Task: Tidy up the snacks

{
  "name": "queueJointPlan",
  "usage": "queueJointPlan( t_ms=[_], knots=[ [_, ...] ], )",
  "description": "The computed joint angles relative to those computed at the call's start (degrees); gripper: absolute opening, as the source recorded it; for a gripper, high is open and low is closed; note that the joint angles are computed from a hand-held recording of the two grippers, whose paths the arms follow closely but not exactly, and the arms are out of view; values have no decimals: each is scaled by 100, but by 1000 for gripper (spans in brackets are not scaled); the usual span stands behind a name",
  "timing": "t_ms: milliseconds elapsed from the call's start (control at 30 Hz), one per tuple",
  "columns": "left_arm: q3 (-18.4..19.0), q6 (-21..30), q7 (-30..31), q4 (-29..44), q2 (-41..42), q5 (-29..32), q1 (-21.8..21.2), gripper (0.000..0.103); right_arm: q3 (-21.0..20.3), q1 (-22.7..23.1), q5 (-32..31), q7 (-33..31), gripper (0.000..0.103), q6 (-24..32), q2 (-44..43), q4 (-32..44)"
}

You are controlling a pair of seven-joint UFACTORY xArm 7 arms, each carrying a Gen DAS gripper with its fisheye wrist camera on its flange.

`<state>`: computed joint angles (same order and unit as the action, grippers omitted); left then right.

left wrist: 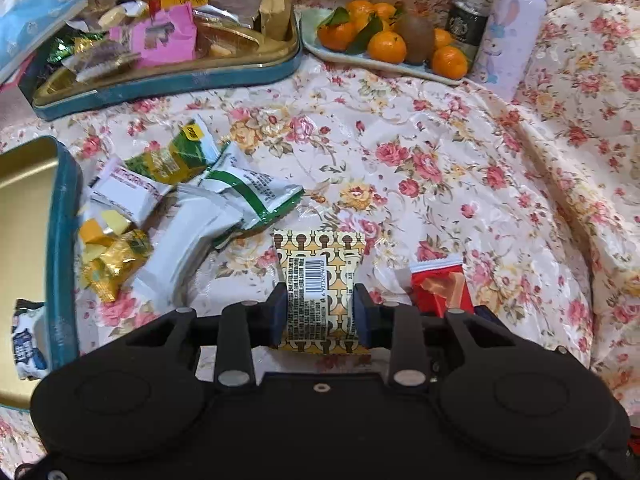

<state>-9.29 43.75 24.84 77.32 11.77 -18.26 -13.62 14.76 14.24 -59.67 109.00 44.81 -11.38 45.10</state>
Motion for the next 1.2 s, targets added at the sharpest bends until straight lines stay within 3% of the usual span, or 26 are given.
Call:
queueJointPlan(
  t_ms=[267,600,867,1200],
  knots=[
    [147,171,729,-391,-599,-495,288,42,214,108,93,213,39,150,-263,24],
    [665,416,1531,-1437,-1485,-700,668,42,659,563,403,126,39,143,-249,277],
    [1026,460,1628,-1801,-1756,-683,1044,42,698,1017,783,-475,39,-176,158,678],
    [1315,273,1419,-1693,-1610,-546,1570,42,383,1379,1206,-1430,39,-1028,838,1260]
  ],
)
